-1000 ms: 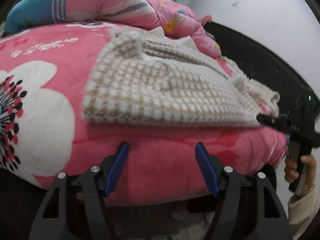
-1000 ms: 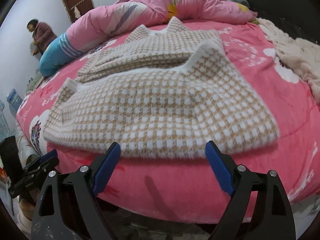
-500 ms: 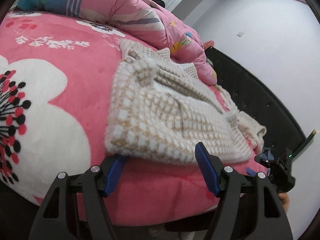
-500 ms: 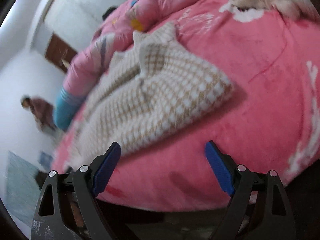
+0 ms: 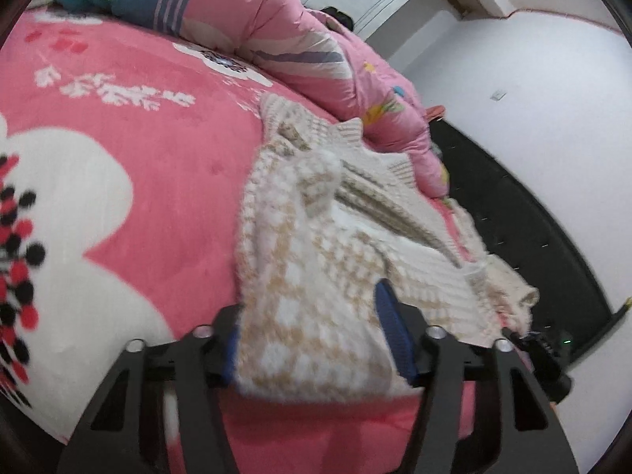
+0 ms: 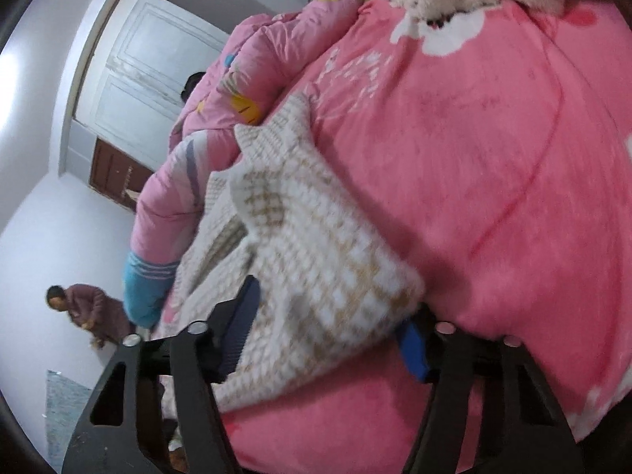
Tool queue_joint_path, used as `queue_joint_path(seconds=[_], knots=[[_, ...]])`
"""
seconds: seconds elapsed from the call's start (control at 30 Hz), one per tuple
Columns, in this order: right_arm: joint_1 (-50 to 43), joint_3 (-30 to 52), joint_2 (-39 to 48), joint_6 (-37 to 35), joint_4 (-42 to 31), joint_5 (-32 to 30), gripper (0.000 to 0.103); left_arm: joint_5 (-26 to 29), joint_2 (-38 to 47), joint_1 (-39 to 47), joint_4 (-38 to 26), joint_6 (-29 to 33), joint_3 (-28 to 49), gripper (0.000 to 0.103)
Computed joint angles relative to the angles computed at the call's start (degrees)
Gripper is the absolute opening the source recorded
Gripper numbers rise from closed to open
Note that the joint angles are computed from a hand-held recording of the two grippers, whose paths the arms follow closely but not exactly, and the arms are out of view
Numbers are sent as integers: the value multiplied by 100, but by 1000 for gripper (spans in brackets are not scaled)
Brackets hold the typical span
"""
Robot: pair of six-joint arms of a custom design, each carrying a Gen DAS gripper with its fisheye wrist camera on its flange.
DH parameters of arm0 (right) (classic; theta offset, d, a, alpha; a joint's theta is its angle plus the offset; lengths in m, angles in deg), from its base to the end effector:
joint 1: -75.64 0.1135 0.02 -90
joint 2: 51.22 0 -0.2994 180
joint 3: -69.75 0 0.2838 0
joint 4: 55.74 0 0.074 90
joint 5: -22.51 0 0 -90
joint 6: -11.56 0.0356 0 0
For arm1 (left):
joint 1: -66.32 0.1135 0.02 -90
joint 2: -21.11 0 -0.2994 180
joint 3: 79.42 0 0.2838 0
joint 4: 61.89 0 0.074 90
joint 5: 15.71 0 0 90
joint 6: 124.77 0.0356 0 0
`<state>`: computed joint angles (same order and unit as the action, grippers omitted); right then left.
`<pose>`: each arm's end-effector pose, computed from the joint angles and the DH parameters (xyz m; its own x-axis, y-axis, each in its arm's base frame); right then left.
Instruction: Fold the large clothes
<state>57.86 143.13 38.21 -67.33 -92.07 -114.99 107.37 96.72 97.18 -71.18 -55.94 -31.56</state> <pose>0.3409 -0.0818 0.2568 -0.7829 0.3878 -0.4865 -0.0728 0.7195 0.6907 0.2500 0.1268 0.2088 -0.4620 -0.6286 -0.6256 -0.2388 0.7675 -0.5949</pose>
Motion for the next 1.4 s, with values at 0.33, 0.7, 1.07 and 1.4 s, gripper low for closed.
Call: queue_joint_path(seconds=[0.33, 0.7, 1.07, 1.4], knots=[[5, 383, -746, -611, -347, 136, 9, -1912, -1077, -871, -1219, 988, 647, 13], [-1244, 368, 12, -2630, -2603, -348, 30, -573, -1464, 161, -2912, 1563, 384, 24], [-2002, 582, -639, -2102, -1790, 218, 68, 1097, -1393, 2577, -2743, 1553, 503, 50], [1594, 66, -929, -2413, -1275, 1500, 80, -832, -696, -1435, -2062, 1654, 547, 65]])
